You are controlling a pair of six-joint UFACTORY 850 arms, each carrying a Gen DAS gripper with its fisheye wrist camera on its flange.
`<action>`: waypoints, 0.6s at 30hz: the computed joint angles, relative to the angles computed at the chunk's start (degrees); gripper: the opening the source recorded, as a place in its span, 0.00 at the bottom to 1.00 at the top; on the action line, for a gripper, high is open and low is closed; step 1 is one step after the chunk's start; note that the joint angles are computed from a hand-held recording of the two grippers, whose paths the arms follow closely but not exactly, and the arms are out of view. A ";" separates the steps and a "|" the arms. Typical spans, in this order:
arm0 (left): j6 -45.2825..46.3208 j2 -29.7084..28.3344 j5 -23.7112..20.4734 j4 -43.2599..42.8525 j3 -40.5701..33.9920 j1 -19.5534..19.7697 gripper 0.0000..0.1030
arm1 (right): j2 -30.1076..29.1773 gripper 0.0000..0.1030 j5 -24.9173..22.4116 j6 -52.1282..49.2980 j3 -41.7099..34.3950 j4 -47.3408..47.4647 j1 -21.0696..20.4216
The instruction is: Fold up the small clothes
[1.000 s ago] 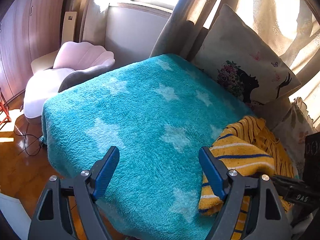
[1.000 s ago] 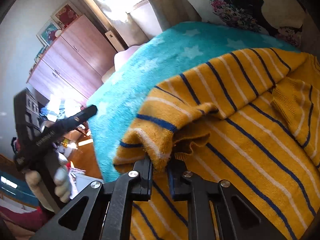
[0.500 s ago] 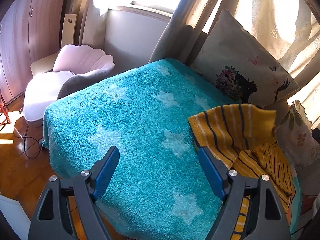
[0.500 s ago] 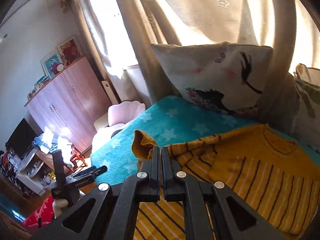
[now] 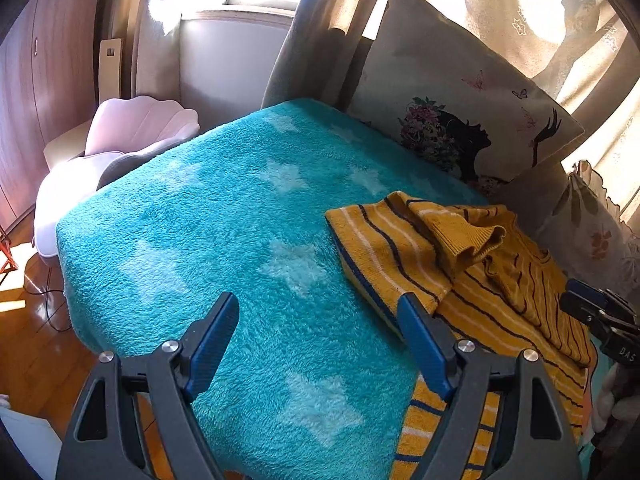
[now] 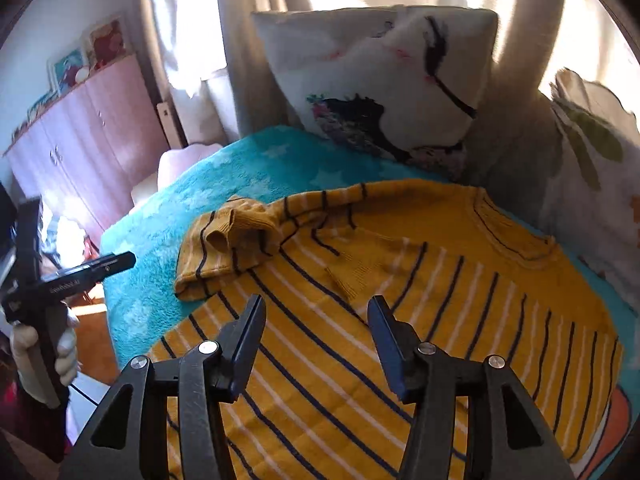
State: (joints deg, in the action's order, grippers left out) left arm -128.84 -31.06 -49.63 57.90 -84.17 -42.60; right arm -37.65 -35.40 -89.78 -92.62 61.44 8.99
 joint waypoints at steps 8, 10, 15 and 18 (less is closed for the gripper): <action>-5.21 3.42 1.29 0.89 5.45 0.38 0.78 | -5.12 0.58 15.52 -10.59 -2.79 -0.94 9.97; -6.34 4.00 1.98 1.32 6.53 0.60 0.78 | -6.55 0.57 15.46 -7.75 -4.76 -2.38 10.82; -6.69 3.80 3.62 2.21 6.74 1.10 0.78 | -10.08 0.09 2.16 10.65 -13.49 -8.07 9.04; -6.11 3.40 4.76 2.64 6.34 1.19 0.78 | -10.12 0.08 -4.00 14.19 -15.92 -3.29 5.91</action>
State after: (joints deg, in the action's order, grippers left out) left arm -134.95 -27.66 -44.86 60.54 -77.82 -41.41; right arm -47.77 -39.39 -75.59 -108.54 58.14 14.90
